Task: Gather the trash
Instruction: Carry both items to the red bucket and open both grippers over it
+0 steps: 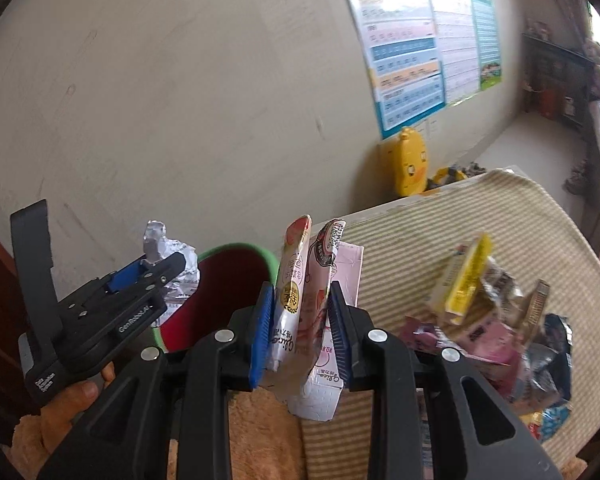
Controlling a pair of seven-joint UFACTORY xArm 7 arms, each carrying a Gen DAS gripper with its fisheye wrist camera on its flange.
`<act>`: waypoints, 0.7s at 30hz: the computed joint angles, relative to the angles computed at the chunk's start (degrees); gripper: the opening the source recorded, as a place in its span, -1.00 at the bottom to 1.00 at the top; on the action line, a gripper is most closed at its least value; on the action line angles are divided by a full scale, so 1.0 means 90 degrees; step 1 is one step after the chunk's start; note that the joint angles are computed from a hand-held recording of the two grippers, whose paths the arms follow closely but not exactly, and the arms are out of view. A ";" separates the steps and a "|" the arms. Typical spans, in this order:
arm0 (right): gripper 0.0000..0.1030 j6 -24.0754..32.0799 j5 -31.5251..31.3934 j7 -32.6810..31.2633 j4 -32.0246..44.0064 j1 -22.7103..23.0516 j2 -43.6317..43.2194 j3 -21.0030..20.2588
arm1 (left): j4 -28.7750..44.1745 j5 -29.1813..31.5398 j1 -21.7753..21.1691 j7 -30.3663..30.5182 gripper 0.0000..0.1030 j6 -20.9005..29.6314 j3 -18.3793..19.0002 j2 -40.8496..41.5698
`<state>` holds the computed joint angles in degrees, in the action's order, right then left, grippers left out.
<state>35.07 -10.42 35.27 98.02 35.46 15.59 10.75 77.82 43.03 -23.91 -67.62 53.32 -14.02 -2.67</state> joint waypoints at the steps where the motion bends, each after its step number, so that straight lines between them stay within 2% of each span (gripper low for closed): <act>1: -0.50 0.0055 0.0074 -0.0082 0.0170 -0.0004 0.0143 0.0042 | -0.0069 -0.0030 0.0026 -0.0019 -0.11 0.0022 0.0029 -0.0041; 12: -0.49 0.0767 0.1122 -0.1030 0.2339 0.0151 0.1900 0.0189 | -0.0825 -0.0515 0.0477 -0.0116 -0.11 0.0201 0.0161 -0.0356; 17: -0.48 0.1342 0.1676 -0.1407 0.3762 0.0301 0.2927 0.0238 | -0.1046 -0.0801 0.0623 -0.0092 -0.12 0.0128 0.0195 -0.0392; 21: -0.48 0.2027 0.1917 -0.1507 0.5343 0.0544 0.3893 0.0143 | -0.1159 -0.0911 0.0697 -0.0093 -0.12 0.0112 0.0226 -0.0375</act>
